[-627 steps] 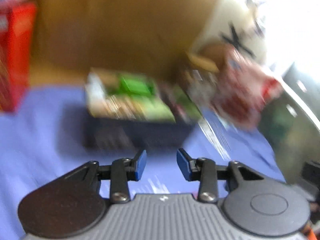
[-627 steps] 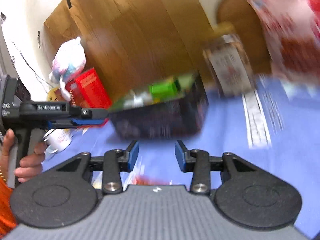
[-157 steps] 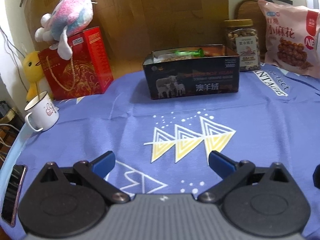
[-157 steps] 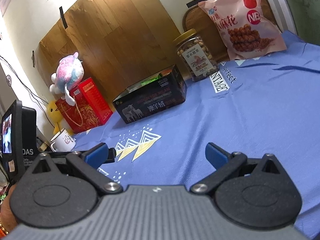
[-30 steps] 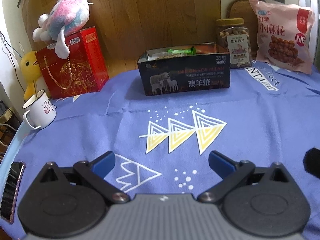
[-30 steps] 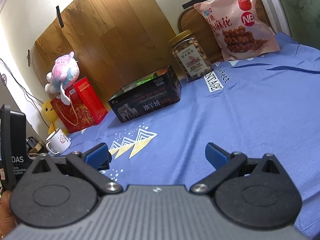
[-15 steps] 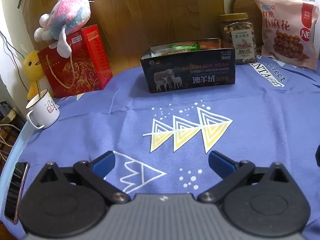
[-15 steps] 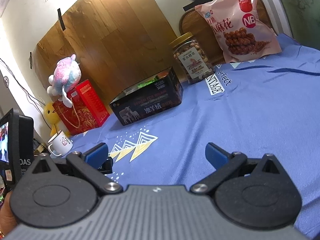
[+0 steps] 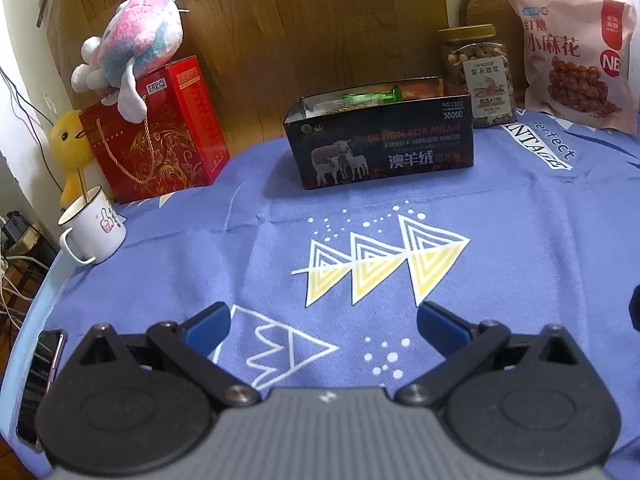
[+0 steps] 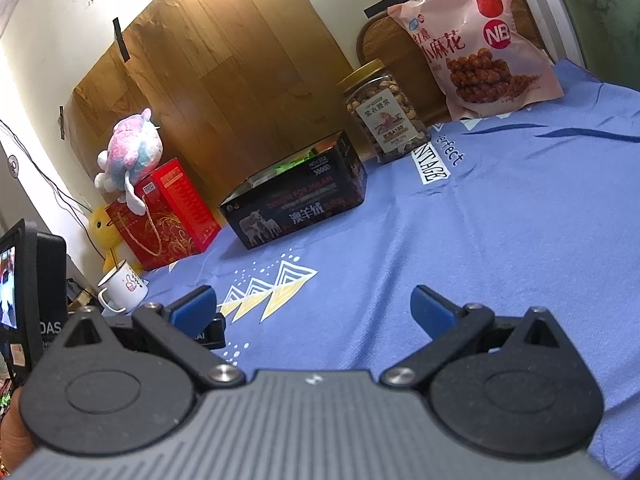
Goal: Organize snacks
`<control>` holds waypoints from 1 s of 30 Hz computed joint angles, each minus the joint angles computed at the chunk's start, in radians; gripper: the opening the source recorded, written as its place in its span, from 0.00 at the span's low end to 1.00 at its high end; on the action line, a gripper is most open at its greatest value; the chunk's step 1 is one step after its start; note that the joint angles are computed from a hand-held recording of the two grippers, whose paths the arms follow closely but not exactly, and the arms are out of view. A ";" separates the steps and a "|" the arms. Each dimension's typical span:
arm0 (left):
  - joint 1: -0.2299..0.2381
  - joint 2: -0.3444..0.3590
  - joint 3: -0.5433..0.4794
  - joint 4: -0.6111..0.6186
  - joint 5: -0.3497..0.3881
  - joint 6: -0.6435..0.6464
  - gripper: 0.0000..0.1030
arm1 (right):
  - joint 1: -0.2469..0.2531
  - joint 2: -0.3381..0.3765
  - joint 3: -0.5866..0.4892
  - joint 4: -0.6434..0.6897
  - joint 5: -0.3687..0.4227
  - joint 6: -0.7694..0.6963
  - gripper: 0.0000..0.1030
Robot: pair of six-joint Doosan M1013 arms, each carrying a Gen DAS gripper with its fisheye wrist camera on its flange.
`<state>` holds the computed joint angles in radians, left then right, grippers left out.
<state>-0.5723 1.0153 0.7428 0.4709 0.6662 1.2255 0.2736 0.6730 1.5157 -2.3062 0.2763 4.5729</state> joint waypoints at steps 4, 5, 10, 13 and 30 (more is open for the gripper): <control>0.001 0.001 -0.002 -0.004 0.003 0.003 1.00 | 0.000 0.000 0.000 -0.005 0.000 0.004 1.00; 0.001 0.001 -0.002 -0.005 0.003 0.003 1.00 | 0.000 0.001 0.000 -0.005 0.000 0.004 1.00; 0.003 0.004 -0.005 -0.021 0.010 0.017 1.00 | -0.001 0.003 -0.005 -0.002 -0.010 0.001 1.00; 0.003 0.008 -0.012 -0.026 0.020 0.021 1.00 | -0.001 0.003 -0.006 -0.005 -0.012 0.002 1.00; 0.006 0.017 -0.026 -0.050 0.036 0.041 1.00 | -0.003 0.006 -0.010 -0.005 -0.020 0.003 1.00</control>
<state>-0.5659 1.0323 0.7165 0.4204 0.7021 1.2664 0.2707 0.6786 1.5055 -2.3114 0.2562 4.5758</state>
